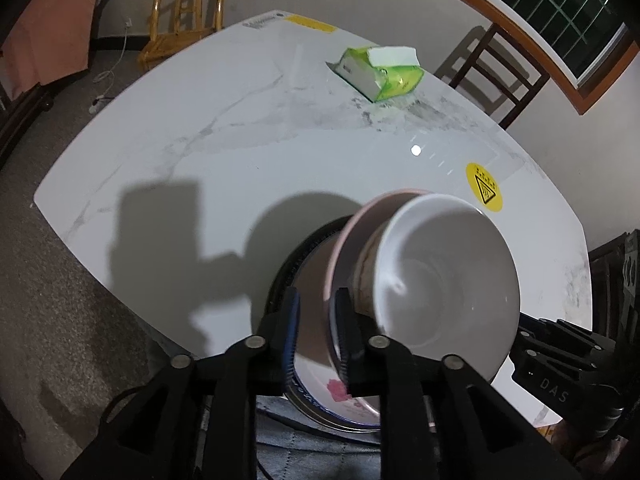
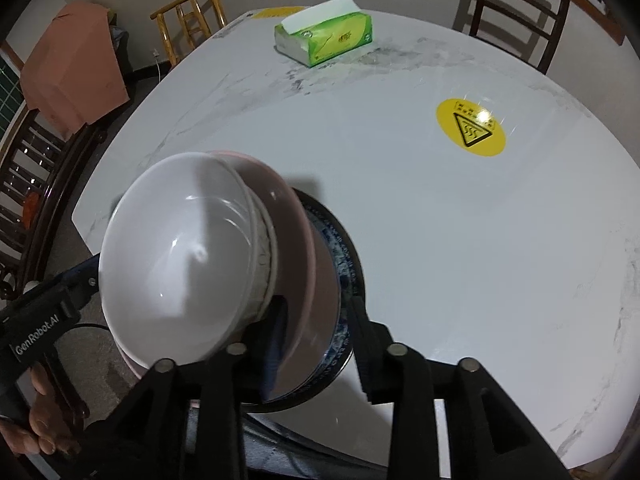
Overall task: Organize plates and bowls
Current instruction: 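Lower the nested bowls onto the plate stack and open both tools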
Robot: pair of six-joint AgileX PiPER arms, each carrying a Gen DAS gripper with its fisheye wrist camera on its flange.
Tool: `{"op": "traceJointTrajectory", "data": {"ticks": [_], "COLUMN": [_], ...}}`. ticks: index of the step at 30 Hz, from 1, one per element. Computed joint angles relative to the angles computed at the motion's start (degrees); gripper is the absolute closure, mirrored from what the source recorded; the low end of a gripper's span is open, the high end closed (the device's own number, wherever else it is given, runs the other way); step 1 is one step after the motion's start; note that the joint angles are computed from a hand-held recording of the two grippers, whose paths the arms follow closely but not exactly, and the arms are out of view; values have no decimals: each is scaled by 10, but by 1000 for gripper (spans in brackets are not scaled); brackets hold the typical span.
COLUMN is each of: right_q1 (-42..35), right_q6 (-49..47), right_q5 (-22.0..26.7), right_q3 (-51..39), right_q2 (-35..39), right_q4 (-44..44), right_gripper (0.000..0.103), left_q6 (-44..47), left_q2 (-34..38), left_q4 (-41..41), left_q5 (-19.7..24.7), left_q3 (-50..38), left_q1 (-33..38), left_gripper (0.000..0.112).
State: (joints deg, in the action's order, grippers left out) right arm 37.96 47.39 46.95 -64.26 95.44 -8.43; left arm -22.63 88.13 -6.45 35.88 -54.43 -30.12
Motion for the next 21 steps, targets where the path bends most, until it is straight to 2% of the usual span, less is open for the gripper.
{"op": "traceJointTrajectory", "data": {"ticks": [7, 11, 17, 21], "right_q1": [15, 39, 99, 146], "right_q6": [47, 113, 227, 313], "right_q5": [-17, -26, -16, -14], "right_q3": [38, 65, 108, 140], "right_q2": [-52, -84, -128, -155], "right_q4": [-52, -112, -216, -282], "right_gripper": [49, 45, 40, 38], "left_q6": [-12, -28, -130, -272], "left_q2": [-43, -69, -121, -157], "left_q4": [28, 43, 132, 264], "left_q5": [-20, -29, -35, -21], "left_q3": [31, 49, 84, 113], "left_q1": [-4, -15, -51, -106], "left_gripper": [78, 73, 61, 51]}}
